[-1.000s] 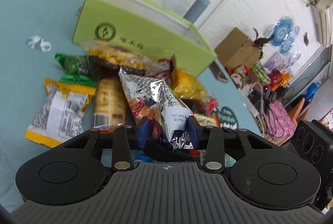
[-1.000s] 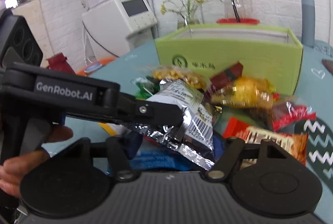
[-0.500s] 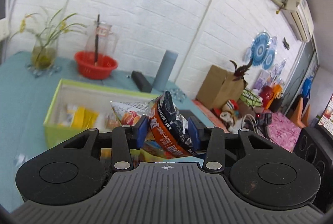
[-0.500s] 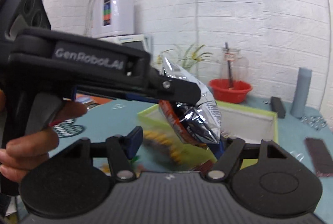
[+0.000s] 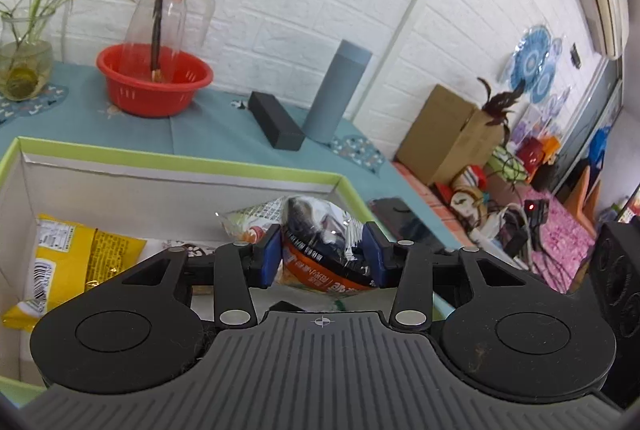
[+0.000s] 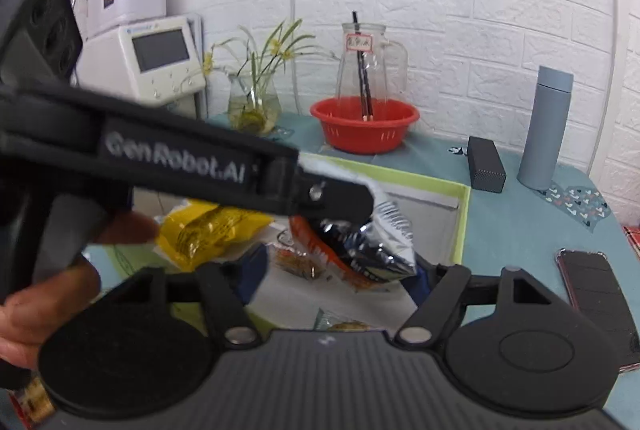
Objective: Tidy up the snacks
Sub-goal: 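Carry the silver foil bag into the green box and release it, then lower the left gripper onto the blue wrapped bar and close on it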
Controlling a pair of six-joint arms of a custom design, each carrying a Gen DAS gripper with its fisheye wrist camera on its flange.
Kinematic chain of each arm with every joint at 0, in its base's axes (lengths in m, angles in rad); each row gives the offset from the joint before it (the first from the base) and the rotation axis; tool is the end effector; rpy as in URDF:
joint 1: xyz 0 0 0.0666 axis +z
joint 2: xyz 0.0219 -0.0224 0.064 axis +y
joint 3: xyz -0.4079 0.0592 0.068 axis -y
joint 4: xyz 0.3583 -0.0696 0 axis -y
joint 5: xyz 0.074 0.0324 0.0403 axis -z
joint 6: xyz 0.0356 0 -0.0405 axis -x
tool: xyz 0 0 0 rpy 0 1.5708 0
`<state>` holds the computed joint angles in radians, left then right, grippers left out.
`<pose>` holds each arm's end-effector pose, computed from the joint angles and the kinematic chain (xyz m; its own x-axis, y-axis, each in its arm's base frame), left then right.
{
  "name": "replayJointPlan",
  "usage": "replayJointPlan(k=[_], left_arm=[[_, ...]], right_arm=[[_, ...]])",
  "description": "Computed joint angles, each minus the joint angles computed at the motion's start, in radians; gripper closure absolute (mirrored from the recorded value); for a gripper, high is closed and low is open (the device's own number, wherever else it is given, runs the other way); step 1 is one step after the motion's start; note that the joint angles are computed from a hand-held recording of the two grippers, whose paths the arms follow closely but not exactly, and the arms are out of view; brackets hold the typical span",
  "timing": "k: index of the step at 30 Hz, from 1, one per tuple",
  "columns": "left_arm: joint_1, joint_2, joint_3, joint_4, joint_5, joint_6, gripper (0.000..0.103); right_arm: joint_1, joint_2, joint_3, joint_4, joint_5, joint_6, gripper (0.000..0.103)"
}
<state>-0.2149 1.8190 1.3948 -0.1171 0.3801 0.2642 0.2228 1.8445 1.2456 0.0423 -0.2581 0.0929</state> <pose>0.5894 -0.1426 0.3065 -0.6188 -0.1131 -0.7774 0.3596 0.8390 -0.4083 0.5691 0.1378 0.2455 -0.4736 -0.1993 -0.8579 -0.4710 0.8804 0.0555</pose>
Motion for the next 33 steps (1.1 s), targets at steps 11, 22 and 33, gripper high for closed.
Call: replayJointPlan(k=[11,22,33], left_arm=[[0.03,-0.154,-0.159,0.081,-0.032,0.031,0.037],[0.0,-0.43,-0.52,0.09,-0.029,0.024,0.03],[0.092,-0.658,-0.813,0.05,-0.047,0.113,0.031]], right_arm=[[-0.017,-0.131,-0.115,0.131,0.032,0.014,0.011],[-0.001,-0.407,-0.481,0.135,0.036,-0.09,0.011],[0.206,-0.455,-0.635,0.075,-0.12,-0.201,0.011]])
